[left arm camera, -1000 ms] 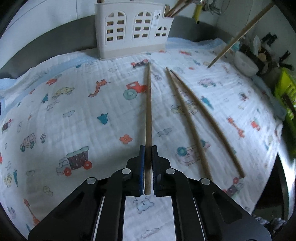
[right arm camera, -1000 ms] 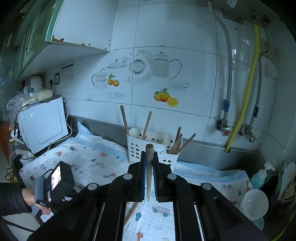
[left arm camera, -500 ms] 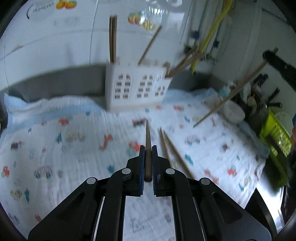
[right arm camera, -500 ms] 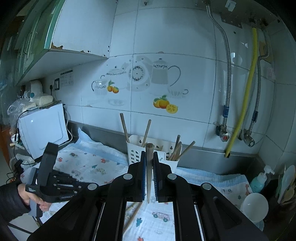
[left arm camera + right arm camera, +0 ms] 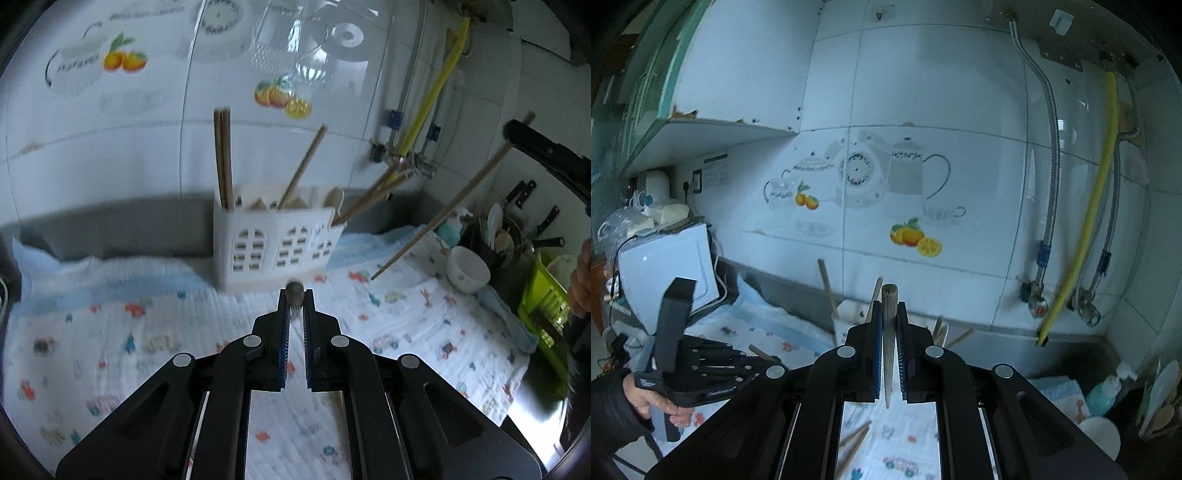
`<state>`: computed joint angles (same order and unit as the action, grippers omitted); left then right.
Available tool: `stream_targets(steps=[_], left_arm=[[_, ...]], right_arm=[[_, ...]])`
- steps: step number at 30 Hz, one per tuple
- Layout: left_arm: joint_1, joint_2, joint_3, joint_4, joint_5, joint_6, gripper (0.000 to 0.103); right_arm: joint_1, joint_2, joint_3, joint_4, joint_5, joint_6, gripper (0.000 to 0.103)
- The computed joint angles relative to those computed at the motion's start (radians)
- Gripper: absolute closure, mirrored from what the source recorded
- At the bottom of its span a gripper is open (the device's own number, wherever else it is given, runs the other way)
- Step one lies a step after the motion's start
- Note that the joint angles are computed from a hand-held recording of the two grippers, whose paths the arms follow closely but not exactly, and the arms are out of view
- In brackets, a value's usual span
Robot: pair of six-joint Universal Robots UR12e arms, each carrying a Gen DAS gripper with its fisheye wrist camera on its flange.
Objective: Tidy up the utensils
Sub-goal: 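Lift both chopsticks into the white holder and open both tools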
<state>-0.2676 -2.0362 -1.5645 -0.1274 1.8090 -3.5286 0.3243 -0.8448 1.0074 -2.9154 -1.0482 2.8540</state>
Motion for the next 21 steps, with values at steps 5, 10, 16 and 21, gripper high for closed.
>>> stream_targets(steps=[5, 10, 16, 21], left_arm=[[0.007, -0.008, 0.054, -0.031, 0.021, 0.056, 0.098], [0.017, -0.018, 0.102, -0.044, 0.02, 0.098, 0.098], [0.019, -0.019, 0.15, -0.015, 0.047, 0.153, 0.098], [0.017, -0.026, 0.201, 0.025, 0.078, 0.205, 0.098]], right_arm=[[0.011, 0.065, -0.129, 0.032, -0.036, 0.011, 0.096], [0.021, 0.14, -0.271, 0.079, -0.069, 0.036, 0.096], [0.024, 0.219, -0.41, 0.142, -0.078, 0.08, 0.096], [0.032, 0.275, -0.498, 0.201, -0.095, 0.09, 0.096]])
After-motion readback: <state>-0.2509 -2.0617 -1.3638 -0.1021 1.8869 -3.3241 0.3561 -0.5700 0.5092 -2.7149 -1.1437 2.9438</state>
